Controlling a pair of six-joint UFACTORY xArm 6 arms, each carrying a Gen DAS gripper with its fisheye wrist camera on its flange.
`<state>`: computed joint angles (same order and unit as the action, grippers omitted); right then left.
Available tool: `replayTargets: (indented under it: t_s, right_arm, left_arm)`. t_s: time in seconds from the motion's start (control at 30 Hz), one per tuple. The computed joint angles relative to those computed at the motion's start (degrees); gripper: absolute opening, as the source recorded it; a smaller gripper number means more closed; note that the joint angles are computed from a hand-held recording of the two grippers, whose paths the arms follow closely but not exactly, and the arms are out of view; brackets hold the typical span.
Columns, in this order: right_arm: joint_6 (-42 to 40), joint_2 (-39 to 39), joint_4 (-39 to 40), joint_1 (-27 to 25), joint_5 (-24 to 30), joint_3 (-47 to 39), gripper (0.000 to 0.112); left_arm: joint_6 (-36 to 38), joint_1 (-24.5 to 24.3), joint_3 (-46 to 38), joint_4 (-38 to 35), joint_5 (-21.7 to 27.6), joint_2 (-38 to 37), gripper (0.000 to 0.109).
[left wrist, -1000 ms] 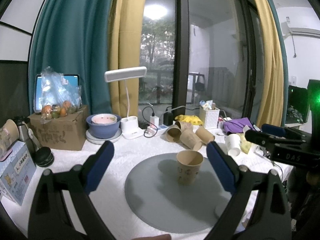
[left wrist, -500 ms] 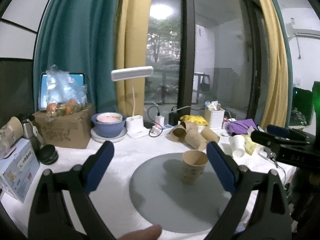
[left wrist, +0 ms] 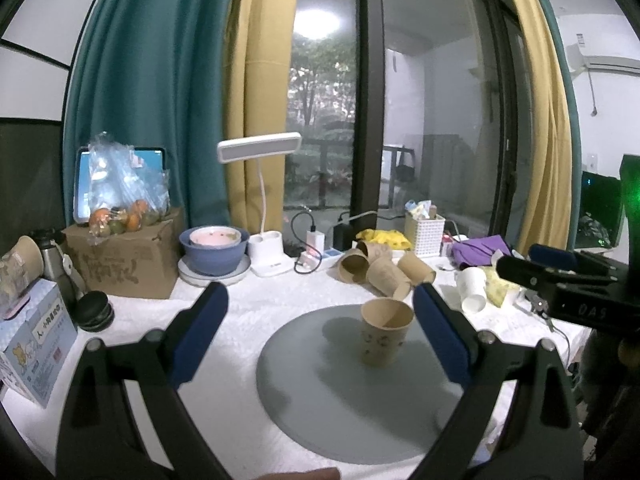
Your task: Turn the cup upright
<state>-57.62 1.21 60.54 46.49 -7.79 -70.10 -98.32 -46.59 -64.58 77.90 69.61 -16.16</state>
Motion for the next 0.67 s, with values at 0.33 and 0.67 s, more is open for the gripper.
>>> replayTargets:
  t_s: [0.33,0.67]
  right_arm:
    - [-0.7,0.0,0.7,0.0,0.0,-0.1,0.079]
    - [-1.0,0.0,0.9,0.1,0.2,-0.1,0.079]
  left_arm:
    - [0.0,0.0,0.0,0.1,0.1,0.0,0.095]
    - [0.2,0.0,-0.4,0.6,-0.3,0.2,0.095]
